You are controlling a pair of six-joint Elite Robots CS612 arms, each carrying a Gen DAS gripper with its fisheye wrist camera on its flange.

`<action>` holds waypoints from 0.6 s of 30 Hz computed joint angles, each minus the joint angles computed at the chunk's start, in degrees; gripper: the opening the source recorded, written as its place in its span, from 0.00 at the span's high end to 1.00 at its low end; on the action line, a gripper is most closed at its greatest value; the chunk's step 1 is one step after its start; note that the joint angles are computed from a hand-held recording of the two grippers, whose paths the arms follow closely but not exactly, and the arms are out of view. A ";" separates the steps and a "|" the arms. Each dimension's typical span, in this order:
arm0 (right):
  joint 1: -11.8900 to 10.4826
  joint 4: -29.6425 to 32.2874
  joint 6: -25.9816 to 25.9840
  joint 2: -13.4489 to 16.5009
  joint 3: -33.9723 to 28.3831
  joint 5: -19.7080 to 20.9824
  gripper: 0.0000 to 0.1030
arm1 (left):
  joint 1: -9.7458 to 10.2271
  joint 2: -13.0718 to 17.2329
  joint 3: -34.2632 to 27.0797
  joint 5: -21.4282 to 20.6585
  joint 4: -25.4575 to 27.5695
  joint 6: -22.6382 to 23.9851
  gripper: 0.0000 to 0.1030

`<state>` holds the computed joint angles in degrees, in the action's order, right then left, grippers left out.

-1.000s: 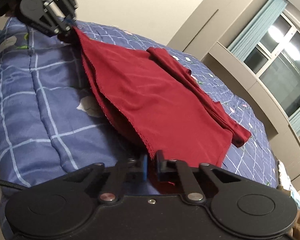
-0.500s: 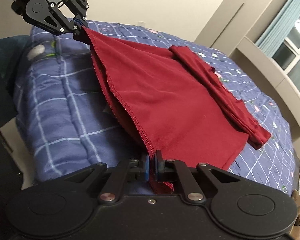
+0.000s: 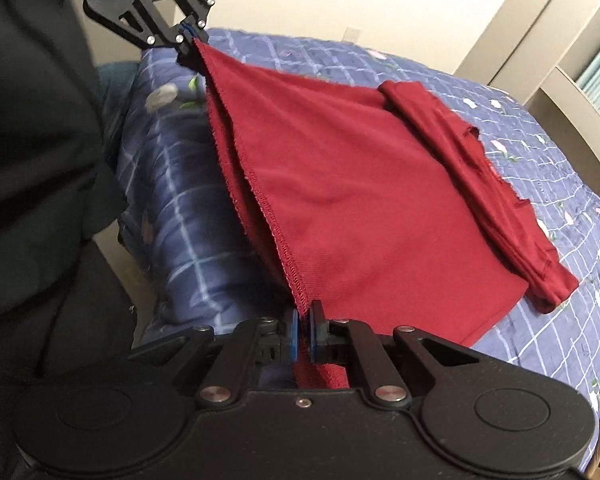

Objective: Fold small clothes
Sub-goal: 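Lift the hem with both tools and fold it toward the collar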

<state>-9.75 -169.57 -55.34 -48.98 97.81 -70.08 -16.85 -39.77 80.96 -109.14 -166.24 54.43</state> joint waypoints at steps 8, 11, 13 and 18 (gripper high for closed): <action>-0.74 -0.51 1.04 0.76 -5.42 -0.28 0.96 | 0.60 2.47 -9.69 -3.44 5.34 -6.12 0.99; -1.22 0.87 1.88 1.94 -9.81 -0.74 0.95 | 0.53 4.14 -15.39 -4.12 7.45 -8.04 0.98; -1.39 1.54 1.27 3.26 -13.33 -1.02 0.95 | 0.32 5.60 -19.81 -4.21 9.16 -10.78 0.98; -1.86 5.82 -0.40 6.92 -23.26 -1.63 0.95 | 0.09 10.91 -33.27 -4.31 16.07 -14.92 0.98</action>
<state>-11.61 -163.75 -55.75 -42.06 74.55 -71.71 -16.76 -28.86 47.69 -113.45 -150.17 39.51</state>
